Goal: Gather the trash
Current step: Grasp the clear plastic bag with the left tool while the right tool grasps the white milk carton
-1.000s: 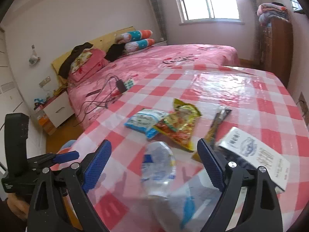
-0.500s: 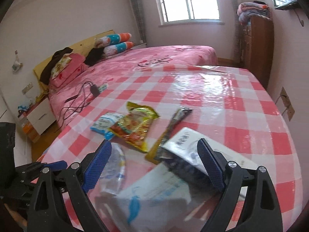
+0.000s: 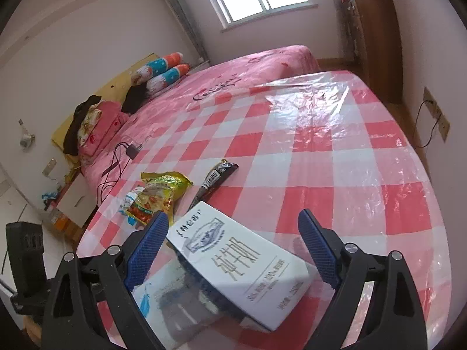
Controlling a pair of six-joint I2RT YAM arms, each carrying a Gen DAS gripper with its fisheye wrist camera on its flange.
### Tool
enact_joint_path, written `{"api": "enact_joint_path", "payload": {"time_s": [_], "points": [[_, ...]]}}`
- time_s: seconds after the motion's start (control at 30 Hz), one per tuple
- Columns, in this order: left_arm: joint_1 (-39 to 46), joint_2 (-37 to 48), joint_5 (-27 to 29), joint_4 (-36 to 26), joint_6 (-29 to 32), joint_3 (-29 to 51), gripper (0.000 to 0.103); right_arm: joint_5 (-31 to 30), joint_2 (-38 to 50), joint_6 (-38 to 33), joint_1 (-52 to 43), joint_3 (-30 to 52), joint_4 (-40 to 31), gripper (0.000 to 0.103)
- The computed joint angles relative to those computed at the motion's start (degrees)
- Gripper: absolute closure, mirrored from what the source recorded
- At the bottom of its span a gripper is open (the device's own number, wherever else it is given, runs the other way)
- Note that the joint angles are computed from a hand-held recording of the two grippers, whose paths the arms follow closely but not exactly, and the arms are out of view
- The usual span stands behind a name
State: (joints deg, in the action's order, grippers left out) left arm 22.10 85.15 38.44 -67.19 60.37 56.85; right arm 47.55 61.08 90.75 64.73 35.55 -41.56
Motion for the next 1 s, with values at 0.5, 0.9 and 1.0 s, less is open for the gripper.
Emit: {"api": "enact_joint_path", "payload": {"time_s": [0.5, 0.9, 1.0], "points": [[-9.2, -3.2, -3.8, 14.7, -16.3, -4.2, 0.021, -9.6, -0.7, -13.0, -5.0, -4.2, 10.3, 0.014], [-11.4, -6.4, -5.6, 21.0, -20.7, -7.5, 0.039, -14.0, 1.9, -19.8, -2.1, -1.2, 13.5, 0.014], [-11.4, -7.1, -5.7, 21.8, -20.9, -8.3, 0.039, -14.3, 3.8, -20.5, -2.2, -0.6, 14.4, 0.014]]}}
